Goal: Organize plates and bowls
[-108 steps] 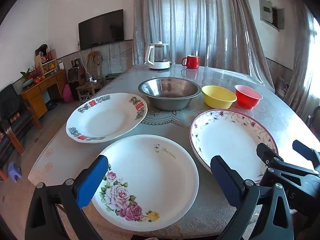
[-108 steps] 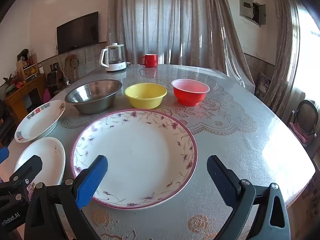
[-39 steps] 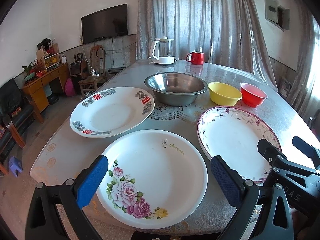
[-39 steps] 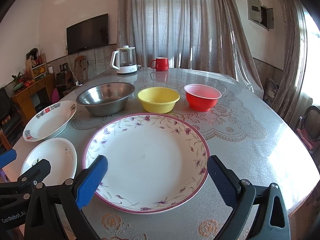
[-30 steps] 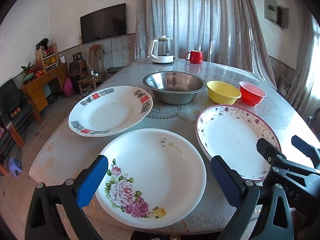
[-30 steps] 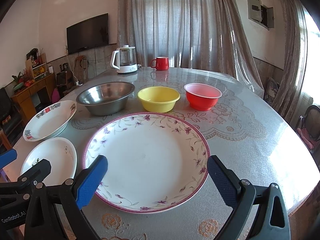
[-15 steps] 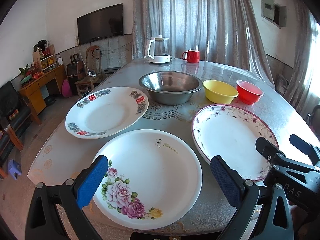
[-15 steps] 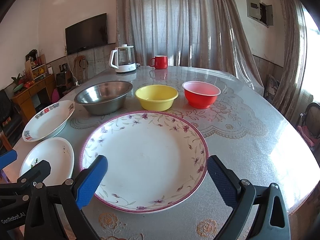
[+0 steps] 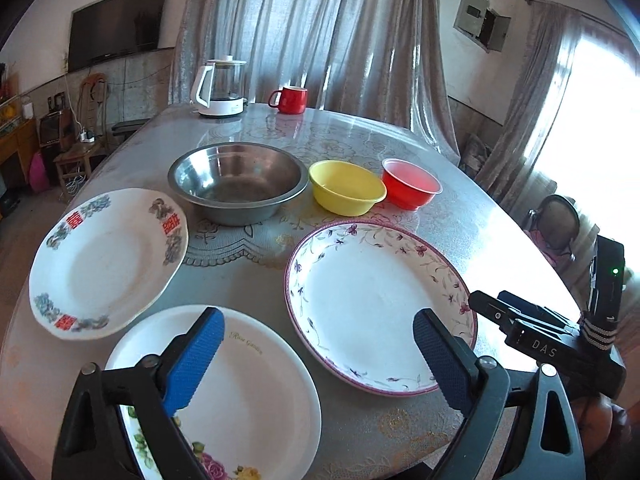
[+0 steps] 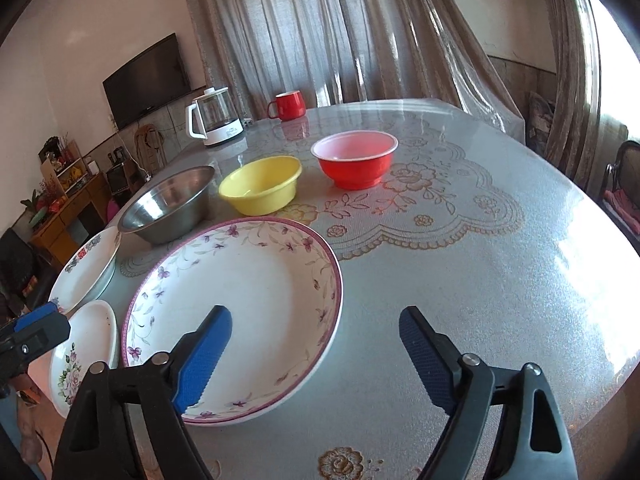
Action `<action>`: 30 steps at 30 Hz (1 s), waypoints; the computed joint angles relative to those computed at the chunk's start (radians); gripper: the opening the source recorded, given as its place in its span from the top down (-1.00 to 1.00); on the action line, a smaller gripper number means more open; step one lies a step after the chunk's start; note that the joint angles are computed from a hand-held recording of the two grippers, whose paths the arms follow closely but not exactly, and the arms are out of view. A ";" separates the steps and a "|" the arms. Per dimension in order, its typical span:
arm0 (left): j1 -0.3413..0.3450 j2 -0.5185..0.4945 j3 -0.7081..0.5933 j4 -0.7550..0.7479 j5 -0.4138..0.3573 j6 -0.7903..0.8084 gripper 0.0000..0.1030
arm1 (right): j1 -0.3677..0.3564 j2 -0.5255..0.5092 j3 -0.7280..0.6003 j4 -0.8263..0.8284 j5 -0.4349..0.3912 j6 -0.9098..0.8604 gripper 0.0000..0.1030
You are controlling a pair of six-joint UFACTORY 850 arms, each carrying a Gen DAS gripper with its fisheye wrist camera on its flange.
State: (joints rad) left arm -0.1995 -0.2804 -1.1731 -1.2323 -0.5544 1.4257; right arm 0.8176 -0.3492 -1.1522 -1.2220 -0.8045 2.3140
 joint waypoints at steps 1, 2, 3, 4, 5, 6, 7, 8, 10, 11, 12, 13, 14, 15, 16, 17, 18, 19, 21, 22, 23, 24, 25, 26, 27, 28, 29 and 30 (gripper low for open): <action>-0.004 -0.020 -0.030 0.053 -0.007 -0.048 -0.54 | -0.008 0.008 0.013 -0.003 0.029 0.013 -0.34; -0.006 -0.042 -0.062 0.103 -0.023 -0.088 -0.43 | -0.016 0.011 0.021 0.005 0.052 0.014 -0.24; -0.009 -0.063 -0.092 0.144 -0.035 -0.118 -0.24 | -0.021 0.011 0.025 0.014 0.062 0.013 -0.03; -0.014 -0.079 -0.116 0.180 -0.036 -0.149 -0.09 | -0.025 0.011 0.031 0.014 0.075 0.018 0.19; -0.019 -0.094 -0.137 0.209 -0.040 -0.171 -0.03 | -0.031 0.012 0.038 0.012 0.097 0.025 0.29; -0.022 -0.108 -0.154 0.231 -0.044 -0.183 0.06 | -0.037 0.014 0.045 0.007 0.120 0.035 0.40; -0.028 -0.124 -0.175 0.264 -0.048 -0.209 0.17 | -0.043 0.015 0.052 0.000 0.144 0.046 0.43; -0.033 -0.140 -0.194 0.301 -0.053 -0.245 0.25 | -0.047 0.016 0.059 -0.010 0.166 0.059 0.45; -0.045 -0.178 -0.237 0.366 -0.067 -0.307 0.34 | -0.053 0.016 0.067 -0.030 0.195 0.079 0.47; -0.051 -0.195 -0.256 0.402 -0.070 -0.346 0.34 | -0.054 0.017 0.072 -0.045 0.202 0.091 0.47; -0.057 -0.213 -0.277 0.440 -0.075 -0.387 0.34 | -0.056 0.019 0.075 -0.054 0.209 0.099 0.47; -0.062 -0.229 -0.295 0.464 -0.084 -0.407 0.34 | -0.060 0.020 0.078 -0.063 0.219 0.108 0.46; -0.066 -0.239 -0.306 0.480 -0.092 -0.418 0.34 | -0.063 0.022 0.083 -0.079 0.232 0.125 0.46; -0.072 -0.245 -0.313 0.503 -0.085 -0.438 0.34 | -0.068 0.024 0.089 -0.093 0.250 0.140 0.46; -0.078 -0.249 -0.317 0.527 -0.070 -0.457 0.35 | -0.072 0.028 0.095 -0.113 0.268 0.160 0.46; -0.083 -0.254 -0.323 0.542 -0.065 -0.466 0.35 | -0.073 0.030 0.098 -0.123 0.273 0.169 0.46; -0.086 -0.261 -0.331 0.550 -0.064 -0.472 0.35 | -0.074 0.032 0.101 -0.131 0.276 0.173 0.46; -0.087 -0.268 -0.339 0.555 -0.067 -0.479 0.35 | -0.076 0.032 0.102 -0.140 0.280 0.177 0.46; -0.090 -0.276 -0.349 0.572 -0.067 -0.489 0.36 | -0.077 0.033 0.106 -0.156 0.286 0.187 0.46; -0.093 -0.278 -0.351 0.581 -0.060 -0.490 0.37 | -0.078 0.034 0.108 -0.166 0.288 0.193 0.46; -0.097 -0.279 -0.352 0.591 -0.053 -0.492 0.37 | -0.079 0.034 0.109 -0.174 0.291 0.198 0.46; -0.102 -0.282 -0.356 0.604 -0.046 -0.497 0.37 | -0.080 0.034 0.110 -0.181 0.292 0.203 0.46; -0.105 -0.286 -0.360 0.613 -0.041 -0.498 0.37 | -0.081 0.033 0.109 -0.182 0.294 0.199 0.46; -0.109 -0.290 -0.366 0.623 -0.037 -0.500 0.37 | -0.082 0.032 0.107 -0.176 0.294 0.189 0.46; -0.113 -0.294 -0.370 0.635 -0.032 -0.504 0.37 | -0.083 0.031 0.105 -0.172 0.295 0.181 0.46; -0.117 -0.293 -0.368 0.647 -0.021 -0.505 0.38 | -0.084 0.031 0.104 -0.170 0.295 0.176 0.46; -0.121 -0.289 -0.362 0.659 -0.006 -0.504 0.39 | -0.084 0.029 0.101 -0.165 0.294 0.165 0.46; -0.123 -0.281 -0.349 0.667 0.015 -0.496 0.45 | -0.084 0.027 0.098 -0.160 0.294 0.153 0.46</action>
